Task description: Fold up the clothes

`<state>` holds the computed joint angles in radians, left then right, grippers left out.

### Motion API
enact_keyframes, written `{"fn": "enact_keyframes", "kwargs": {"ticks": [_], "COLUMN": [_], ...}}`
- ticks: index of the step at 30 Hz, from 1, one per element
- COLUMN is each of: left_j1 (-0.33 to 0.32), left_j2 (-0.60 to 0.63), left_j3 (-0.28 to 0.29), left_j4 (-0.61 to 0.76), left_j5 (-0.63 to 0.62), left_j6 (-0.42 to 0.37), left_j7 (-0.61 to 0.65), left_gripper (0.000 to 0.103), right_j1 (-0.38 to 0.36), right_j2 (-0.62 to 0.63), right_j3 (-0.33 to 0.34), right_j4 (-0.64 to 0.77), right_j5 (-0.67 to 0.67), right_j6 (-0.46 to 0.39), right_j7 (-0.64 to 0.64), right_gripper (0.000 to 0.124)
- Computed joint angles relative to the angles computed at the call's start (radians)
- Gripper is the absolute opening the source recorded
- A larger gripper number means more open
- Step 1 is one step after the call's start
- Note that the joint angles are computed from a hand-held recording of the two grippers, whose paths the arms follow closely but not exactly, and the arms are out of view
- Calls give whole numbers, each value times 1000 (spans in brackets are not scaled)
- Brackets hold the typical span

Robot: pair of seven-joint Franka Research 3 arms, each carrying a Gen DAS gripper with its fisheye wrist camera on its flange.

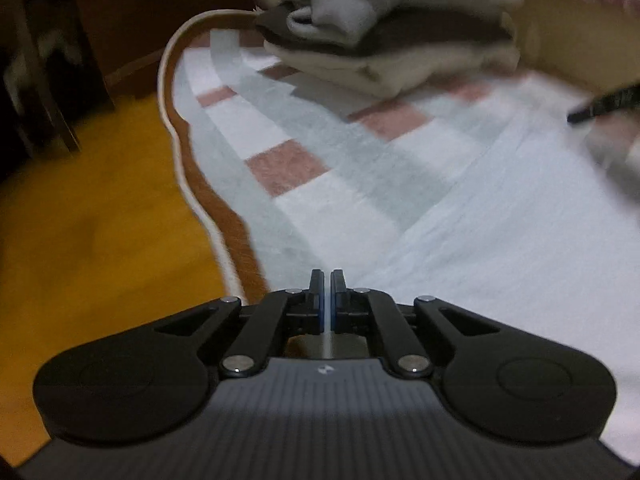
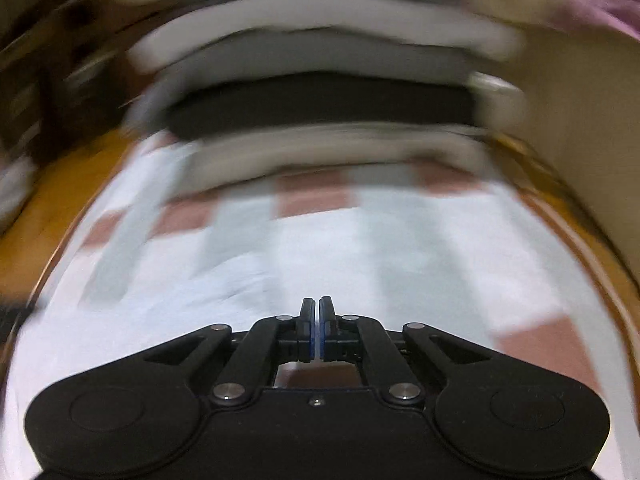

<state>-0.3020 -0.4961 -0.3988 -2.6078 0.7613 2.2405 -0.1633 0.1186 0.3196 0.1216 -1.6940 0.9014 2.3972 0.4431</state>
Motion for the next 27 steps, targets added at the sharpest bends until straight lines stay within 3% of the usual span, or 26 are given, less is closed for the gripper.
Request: {"fn": "enact_keyframes", "kwargs": {"ticks": [1, 3, 4, 6, 9, 11, 14, 18, 22, 27], "left_j1": [-3, -2, 1, 9, 35, 36, 7, -51, -105, -121], "left_j2": [-17, -24, -14, 24, 119, 196, 315, 458, 591, 764], "left_j3": [2, 0, -3, -12, -28, -34, -28, 2, 36, 11], "left_j4": [-5, 5, 18, 54, 131, 200, 318, 449, 560, 736], "left_j5": [11, 37, 50, 77, 156, 216, 279, 313, 207, -33], "left_j6": [32, 90, 119, 176, 263, 316, 373, 484, 605, 652], "left_j7": [-13, -13, -11, -1, 5, 34, 119, 154, 268, 567], "left_gripper": [13, 27, 30, 33, 42, 42, 42, 44, 44, 45], "right_j1": [-7, -90, -119, -137, -150, -167, -219, -302, -377, -422], "right_j2": [-37, -90, -117, -180, -253, -291, -374, -479, -542, -556], "right_j3": [-17, -21, -37, -79, -140, -182, -249, -321, -370, -437], "right_j4": [-24, -51, -73, -137, -220, -261, -340, -450, -526, -559], "right_j5": [39, 192, 251, 258, 198, 117, 28, -115, -233, -193], "right_j6": [1, -144, -209, -239, -230, -224, -215, -119, -59, -94], "right_j7": [90, 101, 85, 48, 5, 59, 118, 246, 364, 358], "right_gripper": [13, 20, 28, 30, 30, 30, 30, 34, 34, 35]}}
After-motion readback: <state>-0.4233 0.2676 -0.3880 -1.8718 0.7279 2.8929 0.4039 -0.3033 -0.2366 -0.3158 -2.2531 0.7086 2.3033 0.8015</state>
